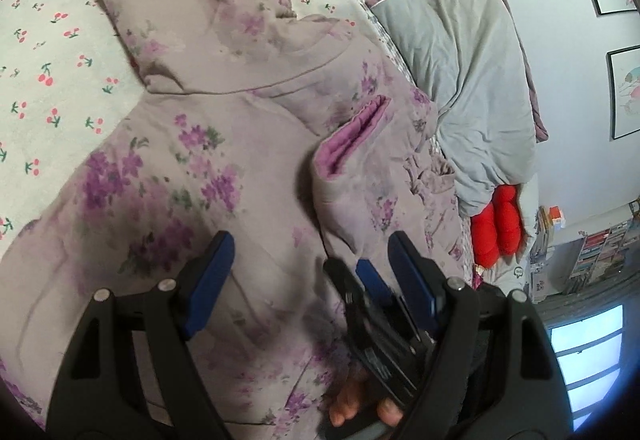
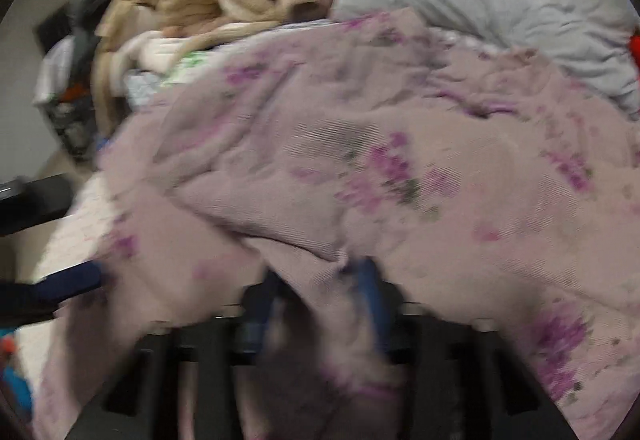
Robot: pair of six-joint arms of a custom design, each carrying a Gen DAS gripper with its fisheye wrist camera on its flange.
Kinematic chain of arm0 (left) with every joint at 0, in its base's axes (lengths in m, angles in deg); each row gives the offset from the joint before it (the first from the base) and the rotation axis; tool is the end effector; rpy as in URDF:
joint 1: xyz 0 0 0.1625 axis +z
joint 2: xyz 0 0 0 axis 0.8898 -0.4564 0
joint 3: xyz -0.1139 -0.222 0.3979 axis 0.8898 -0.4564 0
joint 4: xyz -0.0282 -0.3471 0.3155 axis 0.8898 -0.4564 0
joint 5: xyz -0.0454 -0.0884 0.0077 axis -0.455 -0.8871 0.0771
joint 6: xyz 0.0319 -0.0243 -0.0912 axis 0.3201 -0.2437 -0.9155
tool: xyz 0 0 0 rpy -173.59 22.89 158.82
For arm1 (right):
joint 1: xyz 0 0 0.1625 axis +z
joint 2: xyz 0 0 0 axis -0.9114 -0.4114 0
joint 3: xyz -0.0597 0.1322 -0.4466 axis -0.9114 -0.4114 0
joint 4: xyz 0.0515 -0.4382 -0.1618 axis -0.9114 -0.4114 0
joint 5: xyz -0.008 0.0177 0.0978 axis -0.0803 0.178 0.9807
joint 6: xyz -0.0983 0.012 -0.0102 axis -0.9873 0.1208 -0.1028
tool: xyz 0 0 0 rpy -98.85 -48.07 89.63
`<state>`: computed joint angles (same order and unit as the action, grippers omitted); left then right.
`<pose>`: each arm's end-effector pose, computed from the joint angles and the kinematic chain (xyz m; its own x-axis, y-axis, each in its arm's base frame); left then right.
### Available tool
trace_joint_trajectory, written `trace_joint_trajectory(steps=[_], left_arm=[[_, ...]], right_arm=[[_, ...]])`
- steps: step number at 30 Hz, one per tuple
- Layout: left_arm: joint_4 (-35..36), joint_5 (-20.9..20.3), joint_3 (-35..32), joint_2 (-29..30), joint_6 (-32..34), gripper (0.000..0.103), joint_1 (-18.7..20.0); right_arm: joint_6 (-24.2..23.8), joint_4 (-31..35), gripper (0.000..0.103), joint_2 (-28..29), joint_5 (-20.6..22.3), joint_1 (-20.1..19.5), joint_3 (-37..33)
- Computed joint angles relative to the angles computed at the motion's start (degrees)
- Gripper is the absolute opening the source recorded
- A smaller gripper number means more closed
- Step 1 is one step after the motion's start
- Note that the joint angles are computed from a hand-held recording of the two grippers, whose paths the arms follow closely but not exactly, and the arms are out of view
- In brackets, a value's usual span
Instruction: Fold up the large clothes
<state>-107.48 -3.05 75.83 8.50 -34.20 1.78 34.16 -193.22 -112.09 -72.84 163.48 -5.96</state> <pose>-0.1839 -0.7793 0.1935 -0.9561 -0.2901 0.0424 -0.2641 0.7895 -0.5540 0.2202 -0.8120 0.1363 -0.8451 -0.3525 0.4020 -0.5018 0.7823 -0.3690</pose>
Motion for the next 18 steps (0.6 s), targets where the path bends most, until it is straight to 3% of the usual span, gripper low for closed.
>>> trace_joint_trajectory(steps=[3,6,11,12,14,16,18], left_arm=[[0.48,2.56,0.09,-0.23,0.71,0.079,-0.42],[0.71,3.81,0.10,-0.54,0.74,0.079,-0.33],[1.72,4.10,0.22,-2.04,-0.01,0.079,0.72],[1.40,4.00,0.57,-2.68,-0.20,0.079,1.07],[0.99,5.42,1.40,-4.13,-0.20,0.079,1.50],[2.32,8.92,1.56,-5.23,1.05,0.079,1.68],[5.81,11.80,0.56,-6.19,1.97,0.079,2.50]], right_arm=[[2.89,-0.17,0.072,-1.07,0.16,-0.18,0.85],[9.85,-3.03,0.072,-3.72,2.53,0.10,2.79],[20.26,-1.99,0.073,-9.20,-3.66,2.88,7.22],[21.91,-1.93,0.077,-10.49,-5.25,3.45,8.86],[21.13,-3.27,0.087,-12.87,-5.27,3.44,12.44],[18.76,-4.61,0.088,-15.08,-5.40,2.47,16.57],[20.09,-4.67,0.088,-16.03,-7.50,1.30,18.09]])
